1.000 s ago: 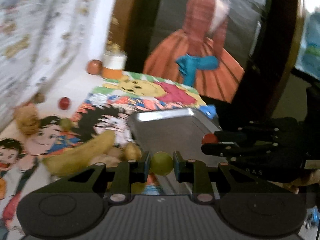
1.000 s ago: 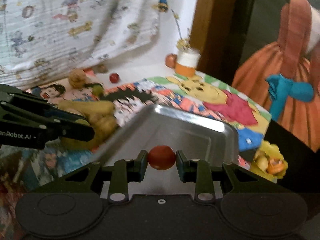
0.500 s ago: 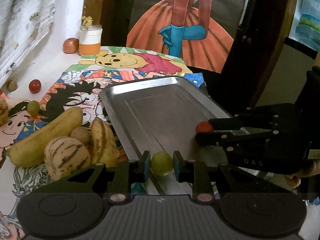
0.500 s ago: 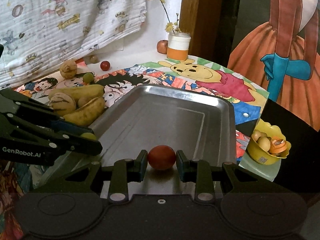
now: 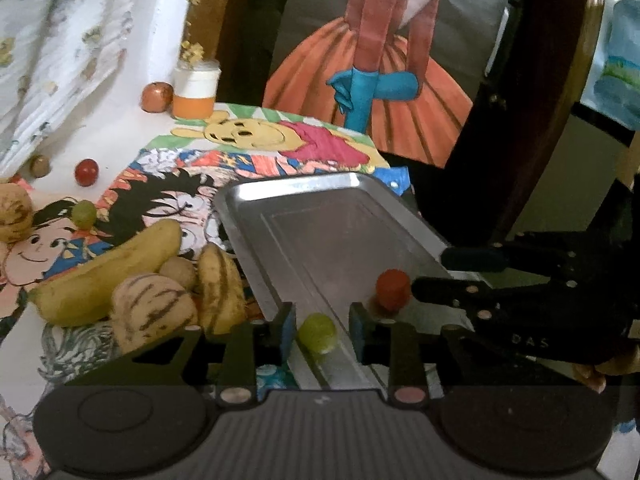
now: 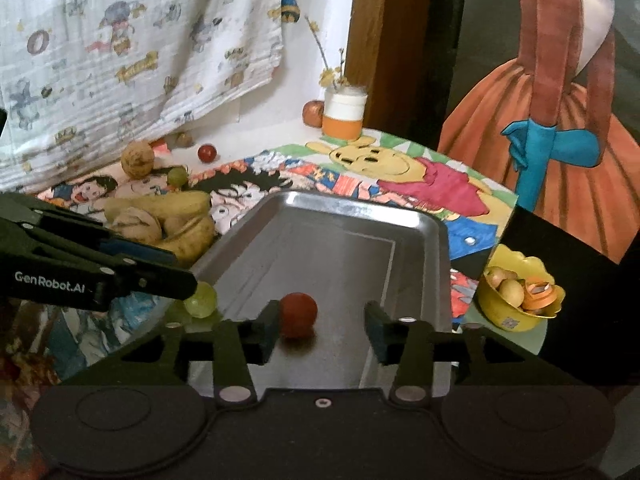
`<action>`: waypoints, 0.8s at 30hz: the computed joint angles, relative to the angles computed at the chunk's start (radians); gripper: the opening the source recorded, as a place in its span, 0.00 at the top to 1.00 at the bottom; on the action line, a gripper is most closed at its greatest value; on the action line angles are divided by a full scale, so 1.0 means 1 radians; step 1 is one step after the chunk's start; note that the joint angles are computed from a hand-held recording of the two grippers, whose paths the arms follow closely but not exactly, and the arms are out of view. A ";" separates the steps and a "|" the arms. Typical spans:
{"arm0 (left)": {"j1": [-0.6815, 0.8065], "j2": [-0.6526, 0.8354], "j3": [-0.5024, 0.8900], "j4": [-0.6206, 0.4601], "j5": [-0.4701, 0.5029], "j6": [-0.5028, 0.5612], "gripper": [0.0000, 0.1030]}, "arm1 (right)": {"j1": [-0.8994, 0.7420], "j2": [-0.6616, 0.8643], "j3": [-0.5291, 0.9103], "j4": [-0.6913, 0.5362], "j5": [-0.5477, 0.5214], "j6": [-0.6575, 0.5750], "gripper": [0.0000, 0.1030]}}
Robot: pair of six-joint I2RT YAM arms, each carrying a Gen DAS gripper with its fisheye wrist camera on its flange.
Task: Organize fruits
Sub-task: 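Lower the tomato into the metal tray with the right gripper while the left gripper drops the grape beside it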
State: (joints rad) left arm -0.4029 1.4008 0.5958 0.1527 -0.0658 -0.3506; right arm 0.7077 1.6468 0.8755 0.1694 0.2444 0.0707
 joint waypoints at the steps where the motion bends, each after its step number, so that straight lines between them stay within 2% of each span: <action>1: 0.001 -0.021 -0.013 0.002 -0.003 -0.005 0.67 | 0.009 -0.013 -0.008 0.002 0.010 0.008 0.38; 3: 0.005 -0.075 -0.041 -0.004 -0.010 -0.013 0.65 | 0.029 -0.041 -0.021 0.002 0.029 0.022 0.32; 5: 0.010 -0.137 -0.068 -0.018 -0.024 -0.023 0.50 | 0.055 -0.067 -0.029 -0.001 0.047 0.037 0.27; 6: 0.010 -0.173 -0.086 -0.024 -0.041 -0.031 0.29 | 0.069 -0.079 -0.034 -0.002 0.056 0.043 0.24; 7: 0.009 -0.212 -0.106 -0.027 -0.064 -0.038 0.19 | 0.085 -0.092 -0.038 -0.002 0.065 0.048 0.20; 11: 0.012 -0.361 -0.159 -0.081 -0.114 -0.045 0.15 | 0.152 -0.131 -0.041 -0.023 0.108 0.085 0.14; 14: 0.022 -0.474 -0.189 -0.146 -0.124 -0.049 0.07 | 0.209 -0.161 -0.047 -0.033 0.143 0.118 0.05; 17: 0.032 -0.590 -0.220 -0.217 -0.129 -0.047 0.00 | 0.270 -0.182 -0.043 -0.056 0.181 0.152 0.03; 24: 0.088 -0.834 -0.280 -0.446 -0.113 -0.054 0.00 | 0.398 -0.162 -0.008 -0.105 0.264 0.222 0.01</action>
State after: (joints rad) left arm -0.3152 0.5670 0.3163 -0.2931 -0.1786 -0.4042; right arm 1.1058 1.4849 0.8677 0.0645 0.5089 0.2928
